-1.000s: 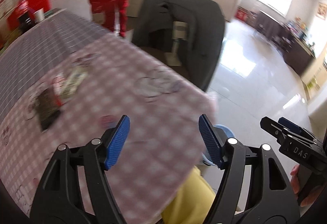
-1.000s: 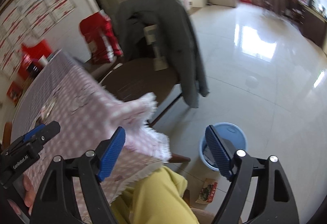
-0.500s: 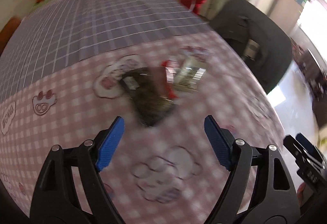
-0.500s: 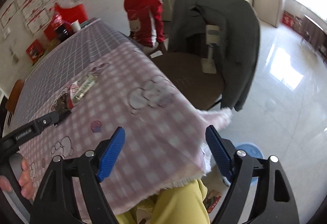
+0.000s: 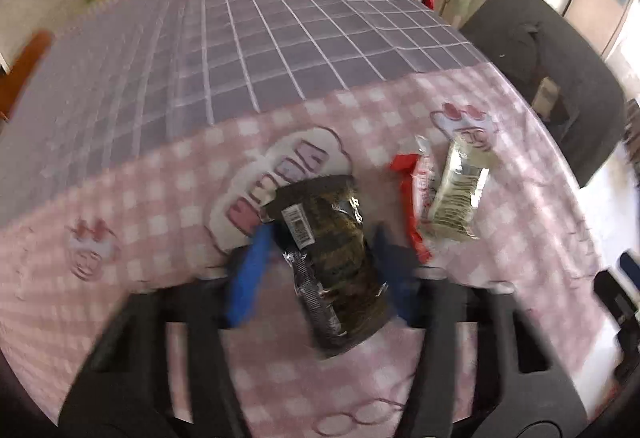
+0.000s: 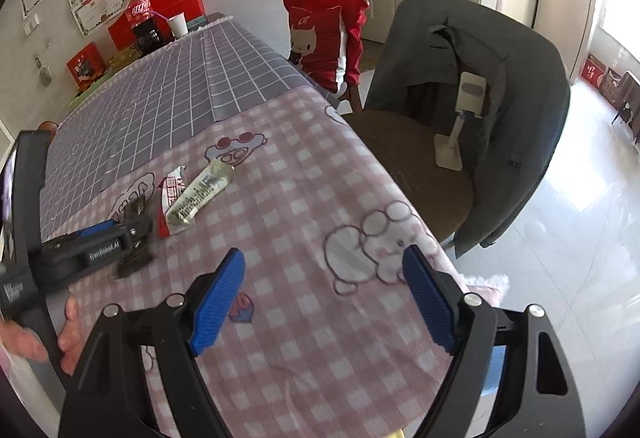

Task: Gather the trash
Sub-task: 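Grasp the dark snack bar wrapper with left tool while right tool grasps the beige packet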

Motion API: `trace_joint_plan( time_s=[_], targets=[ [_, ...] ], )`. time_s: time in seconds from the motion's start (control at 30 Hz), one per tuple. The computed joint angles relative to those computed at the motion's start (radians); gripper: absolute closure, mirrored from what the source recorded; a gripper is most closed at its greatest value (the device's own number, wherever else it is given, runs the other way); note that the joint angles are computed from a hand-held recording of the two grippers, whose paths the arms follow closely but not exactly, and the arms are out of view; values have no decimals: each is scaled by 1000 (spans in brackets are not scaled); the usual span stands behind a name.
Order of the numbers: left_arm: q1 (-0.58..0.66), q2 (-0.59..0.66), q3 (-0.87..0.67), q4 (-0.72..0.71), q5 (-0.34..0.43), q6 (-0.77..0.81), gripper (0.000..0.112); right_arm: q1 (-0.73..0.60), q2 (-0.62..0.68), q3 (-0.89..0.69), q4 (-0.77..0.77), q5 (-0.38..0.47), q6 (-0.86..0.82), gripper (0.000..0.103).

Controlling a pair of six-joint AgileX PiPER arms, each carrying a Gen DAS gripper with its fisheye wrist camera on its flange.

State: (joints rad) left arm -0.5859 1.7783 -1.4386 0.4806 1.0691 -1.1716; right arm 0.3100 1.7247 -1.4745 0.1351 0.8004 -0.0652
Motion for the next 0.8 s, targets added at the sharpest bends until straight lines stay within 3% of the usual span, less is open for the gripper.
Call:
trace_joint_plan(
  time_s=[0.1,0.37,0.47,0.53,0.57,0.63,0.7,0.8],
  targets=[
    [33,-47,61,-28,-73,13,91,28,66,-81,-19,26,32,23],
    [80,-132,138,-21,-104,-12,93,138,342,-453,-18,209,68,24],
    [90,-146,153,-15,-114,-13,93,189,415,-551,-75,225,94,25],
    [77,-160,164,5,-108,-22,93,218,453,-587,-143,223,132,47],
    [75,-165,167,9,-106,-24,93,224,442,-559,-164,189,145,52],
    [73,-175,174,7,-113,-25,93,223,420,-514,-164,146,149,82],
    [67,-180,174,9,-111,-26,93,198,394,-469,-102,125,108,91],
    [42,-173,165,35,-97,-37,93,153,349,-399,-1,101,54,94]
  ],
)
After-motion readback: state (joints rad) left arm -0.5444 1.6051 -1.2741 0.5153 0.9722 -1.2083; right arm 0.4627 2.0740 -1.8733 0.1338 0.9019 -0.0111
